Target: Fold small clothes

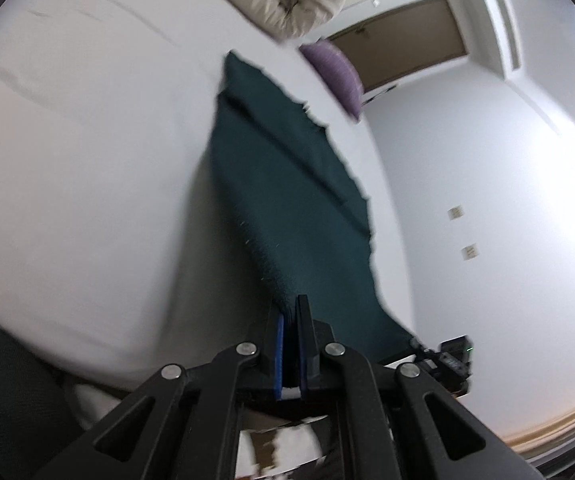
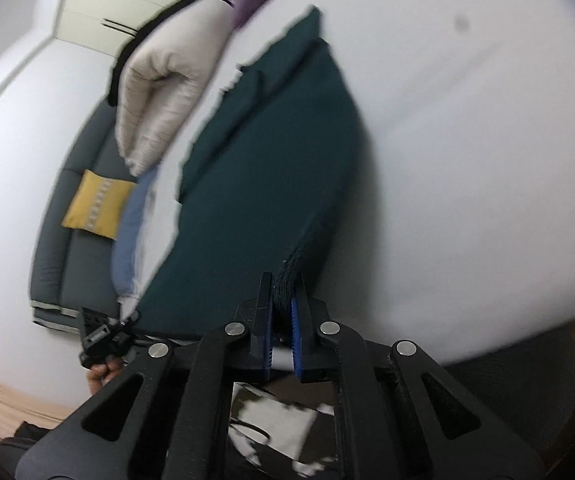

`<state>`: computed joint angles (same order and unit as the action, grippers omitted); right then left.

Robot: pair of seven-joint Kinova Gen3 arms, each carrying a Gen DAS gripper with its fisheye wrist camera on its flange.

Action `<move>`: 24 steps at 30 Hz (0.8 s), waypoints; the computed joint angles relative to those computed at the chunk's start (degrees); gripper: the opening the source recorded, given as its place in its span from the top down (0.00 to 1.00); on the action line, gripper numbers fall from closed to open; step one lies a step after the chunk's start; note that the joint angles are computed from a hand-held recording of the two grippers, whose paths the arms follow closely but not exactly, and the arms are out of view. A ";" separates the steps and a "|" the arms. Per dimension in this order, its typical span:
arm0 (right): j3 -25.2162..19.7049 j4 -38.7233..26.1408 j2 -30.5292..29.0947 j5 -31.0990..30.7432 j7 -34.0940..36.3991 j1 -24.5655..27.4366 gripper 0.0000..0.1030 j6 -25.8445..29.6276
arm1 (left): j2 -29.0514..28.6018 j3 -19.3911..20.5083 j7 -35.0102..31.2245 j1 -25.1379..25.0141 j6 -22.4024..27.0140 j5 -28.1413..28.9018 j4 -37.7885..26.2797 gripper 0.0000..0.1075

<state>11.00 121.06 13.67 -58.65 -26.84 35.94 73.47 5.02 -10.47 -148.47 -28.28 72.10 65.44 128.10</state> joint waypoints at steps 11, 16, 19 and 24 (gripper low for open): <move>-3.24 -9.41 3.10 -17.17 -5.36 -3.47 0.94 2.24 | 6.72 2.75 4.51 1.37 0.19 13.23 -8.40 0.95; -5.72 -14.78 6.85 -23.55 -8.30 -5.73 0.94 -2.12 | 12.56 5.36 8.17 2.30 -2.58 17.42 -14.18 0.95; -7.41 -19.06 9.36 -25.18 -10.63 -7.48 0.94 -6.69 | 16.06 7.27 10.96 3.32 -5.33 18.69 -18.96 0.95; -10.71 -27.08 14.74 -25.74 -14.76 -9.41 0.94 -14.29 | 22.10 10.92 16.26 5.32 -11.32 18.68 -28.41 0.95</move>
